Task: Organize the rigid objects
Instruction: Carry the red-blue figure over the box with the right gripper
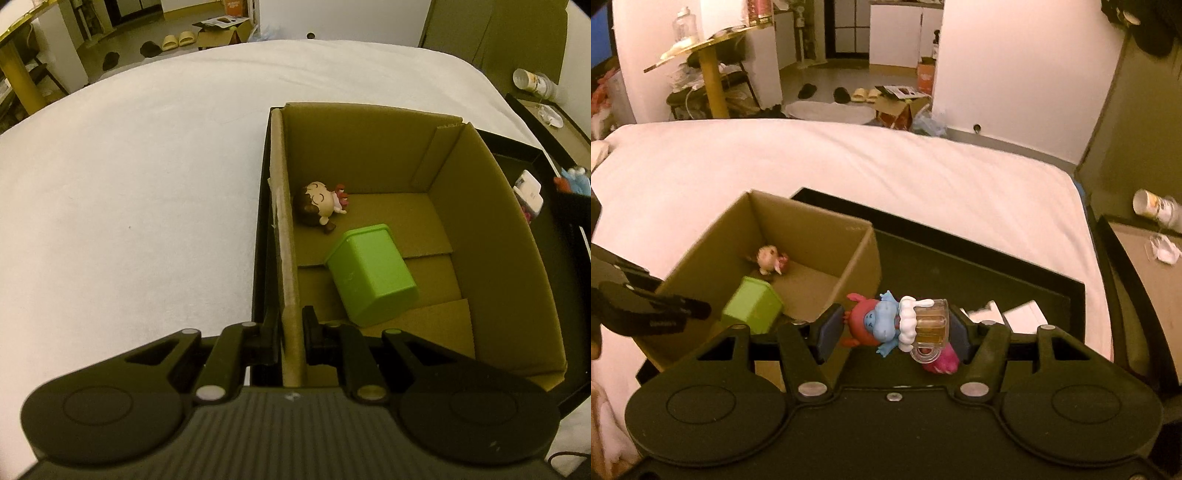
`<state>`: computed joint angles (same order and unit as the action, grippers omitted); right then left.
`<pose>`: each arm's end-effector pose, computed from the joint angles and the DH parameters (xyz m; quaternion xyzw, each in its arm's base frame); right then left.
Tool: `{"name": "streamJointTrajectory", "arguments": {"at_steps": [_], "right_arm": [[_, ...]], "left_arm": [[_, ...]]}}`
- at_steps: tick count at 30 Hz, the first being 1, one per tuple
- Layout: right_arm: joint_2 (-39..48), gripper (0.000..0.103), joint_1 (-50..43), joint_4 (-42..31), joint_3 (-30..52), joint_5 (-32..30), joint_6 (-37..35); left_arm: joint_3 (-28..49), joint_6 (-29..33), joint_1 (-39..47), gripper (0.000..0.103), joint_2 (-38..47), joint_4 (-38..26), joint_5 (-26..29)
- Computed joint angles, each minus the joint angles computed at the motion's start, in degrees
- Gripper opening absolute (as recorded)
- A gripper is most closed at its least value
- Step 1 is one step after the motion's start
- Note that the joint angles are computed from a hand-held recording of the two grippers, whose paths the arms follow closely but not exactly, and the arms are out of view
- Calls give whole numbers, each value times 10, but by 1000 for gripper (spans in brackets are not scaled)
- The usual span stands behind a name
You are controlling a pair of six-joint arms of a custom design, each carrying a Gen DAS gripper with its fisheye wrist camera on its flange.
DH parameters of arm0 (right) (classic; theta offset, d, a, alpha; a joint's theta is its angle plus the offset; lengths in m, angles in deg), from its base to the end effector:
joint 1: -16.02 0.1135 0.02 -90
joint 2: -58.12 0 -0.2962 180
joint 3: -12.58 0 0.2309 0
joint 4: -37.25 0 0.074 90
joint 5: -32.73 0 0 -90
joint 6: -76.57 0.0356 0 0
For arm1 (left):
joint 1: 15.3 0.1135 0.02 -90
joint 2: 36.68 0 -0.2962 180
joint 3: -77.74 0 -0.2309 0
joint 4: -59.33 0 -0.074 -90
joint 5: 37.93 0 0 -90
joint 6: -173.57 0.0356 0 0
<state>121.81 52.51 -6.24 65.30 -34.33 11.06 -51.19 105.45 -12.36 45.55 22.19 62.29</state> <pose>0.1509 0.0944 0.2482 -0.0372 0.9345 -0.0114 0.3538 0.2179 0.0049 0.1862 0.1775 0.9621 -0.0451 0.2019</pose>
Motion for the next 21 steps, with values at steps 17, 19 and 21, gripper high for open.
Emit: {"name": "streamJointTrajectory", "arguments": {"at_steps": [17,19,21], "right_arm": [[64,59,37,43,43,0,-13],[72,59,39,49,45,-5,-16],[80,59,42,54,50,-8,-18]], "left_arm": [[2,20,36,12,7,-1,29],[3,21,39,12,8,-3,31],[4,23,41,12,6,-5,31]]}}
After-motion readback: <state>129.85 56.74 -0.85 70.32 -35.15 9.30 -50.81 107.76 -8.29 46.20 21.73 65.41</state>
